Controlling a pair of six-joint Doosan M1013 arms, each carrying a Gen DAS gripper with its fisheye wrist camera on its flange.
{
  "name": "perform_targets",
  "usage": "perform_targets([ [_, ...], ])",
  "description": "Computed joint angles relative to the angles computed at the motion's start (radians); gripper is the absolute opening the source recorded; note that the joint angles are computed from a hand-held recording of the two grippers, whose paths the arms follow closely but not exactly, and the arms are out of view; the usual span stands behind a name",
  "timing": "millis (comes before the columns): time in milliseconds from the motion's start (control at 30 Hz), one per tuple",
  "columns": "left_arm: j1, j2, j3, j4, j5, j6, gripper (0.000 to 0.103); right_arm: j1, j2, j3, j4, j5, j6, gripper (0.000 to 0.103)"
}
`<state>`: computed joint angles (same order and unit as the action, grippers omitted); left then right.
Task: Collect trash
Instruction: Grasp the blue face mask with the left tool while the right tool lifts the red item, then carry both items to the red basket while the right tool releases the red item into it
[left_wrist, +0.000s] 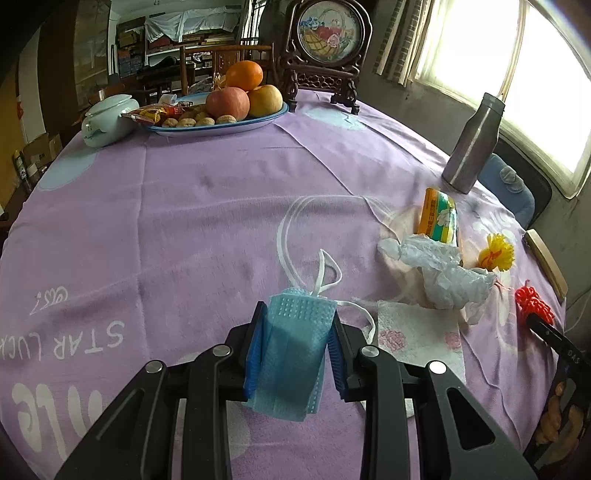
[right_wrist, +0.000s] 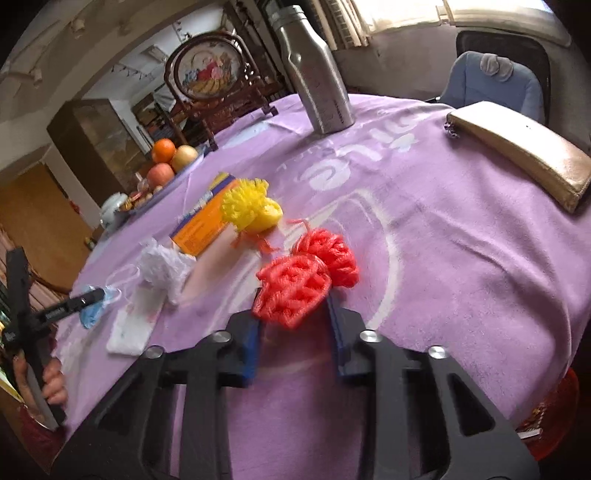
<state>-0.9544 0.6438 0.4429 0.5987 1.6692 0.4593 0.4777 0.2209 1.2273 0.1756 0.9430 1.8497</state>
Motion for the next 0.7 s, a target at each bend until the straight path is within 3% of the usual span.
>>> perform_targets([
  [133, -0.008, -0.022, 0.031, 0.028, -0.030, -0.028, 0.031, 0.001, -0.026, 0.015, 0.017, -0.041, -0.035, 0.027],
  [333, -0.038, -0.126, 0.195, 0.071, -0.231, -0.170, 0.031, 0.000, -0.083, 0.034, 0.029, -0.088, -0.109, 0.027],
  [600, -0.090, -0.114, 0.175, 0.089, -0.234, -0.173, 0.031, -0.043, -0.157, 0.089, 0.006, -0.105, -0.121, 0.027],
  [700, -0.108, -0.073, 0.100, 0.098, -0.221, -0.138, 0.031, -0.068, -0.187, 0.119, -0.004, -0.107, -0.113, 0.027],
])
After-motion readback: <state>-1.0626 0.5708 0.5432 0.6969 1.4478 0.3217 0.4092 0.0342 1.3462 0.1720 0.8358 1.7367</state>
